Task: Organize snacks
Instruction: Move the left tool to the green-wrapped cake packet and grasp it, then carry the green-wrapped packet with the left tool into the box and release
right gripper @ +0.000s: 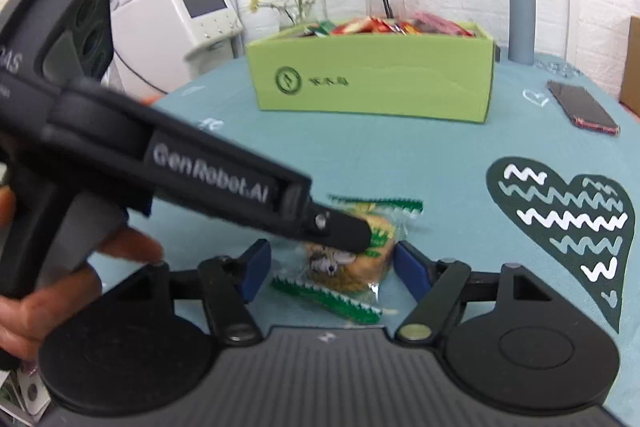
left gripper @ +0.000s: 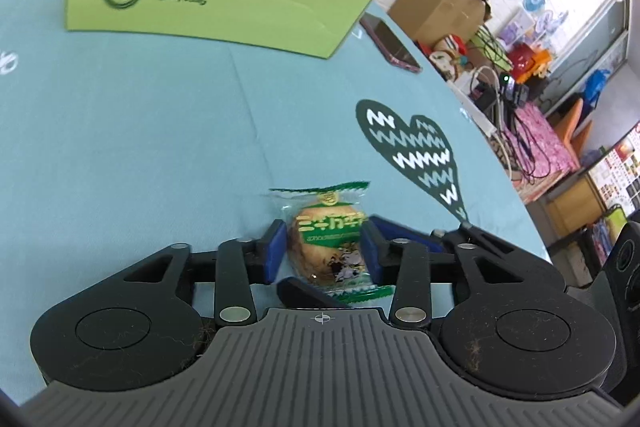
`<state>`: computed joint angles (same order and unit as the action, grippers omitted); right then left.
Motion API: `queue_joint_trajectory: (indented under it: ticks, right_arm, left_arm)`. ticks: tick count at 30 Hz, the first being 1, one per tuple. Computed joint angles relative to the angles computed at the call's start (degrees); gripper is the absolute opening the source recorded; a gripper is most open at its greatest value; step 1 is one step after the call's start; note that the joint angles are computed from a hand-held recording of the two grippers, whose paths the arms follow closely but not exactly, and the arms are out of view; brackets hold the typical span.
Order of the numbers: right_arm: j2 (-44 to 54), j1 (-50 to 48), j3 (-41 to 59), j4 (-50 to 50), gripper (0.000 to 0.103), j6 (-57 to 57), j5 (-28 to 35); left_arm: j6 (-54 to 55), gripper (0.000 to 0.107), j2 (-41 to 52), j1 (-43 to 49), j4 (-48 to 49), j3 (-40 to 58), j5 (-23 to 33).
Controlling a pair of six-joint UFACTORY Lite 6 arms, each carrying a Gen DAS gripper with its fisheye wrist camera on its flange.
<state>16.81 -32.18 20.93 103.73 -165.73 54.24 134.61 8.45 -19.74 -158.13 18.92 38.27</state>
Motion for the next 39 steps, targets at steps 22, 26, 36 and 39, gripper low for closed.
queue_joint_trajectory:
  ticks: [22,26,36,39]
  right_arm:
    - [-6.48,9.11,3.09,11.03,0.074,1.2,-0.09]
    - [-1.53,18.29,19.93,12.69,0.074,7.7,-2.81]
    - [36.69,31.44,79.9,3.24,0.074,36.24,-18.97]
    - [46.47,32.64,93.12,-6.43,0.074,46.06,-20.91]
  left_arm:
    - [2.44,0.014,-7.04,0.71,-2.68,4.82,-4.64]
    - [3.74,0.015,-4.59,5.32,0.36,18.87,-10.69]
    - [-31.02,0.016,33.39,15.9,40.26,73.08,-22.39]
    - [-44.26,0.018,40.75,17.3,53.69,80.65,-22.54]
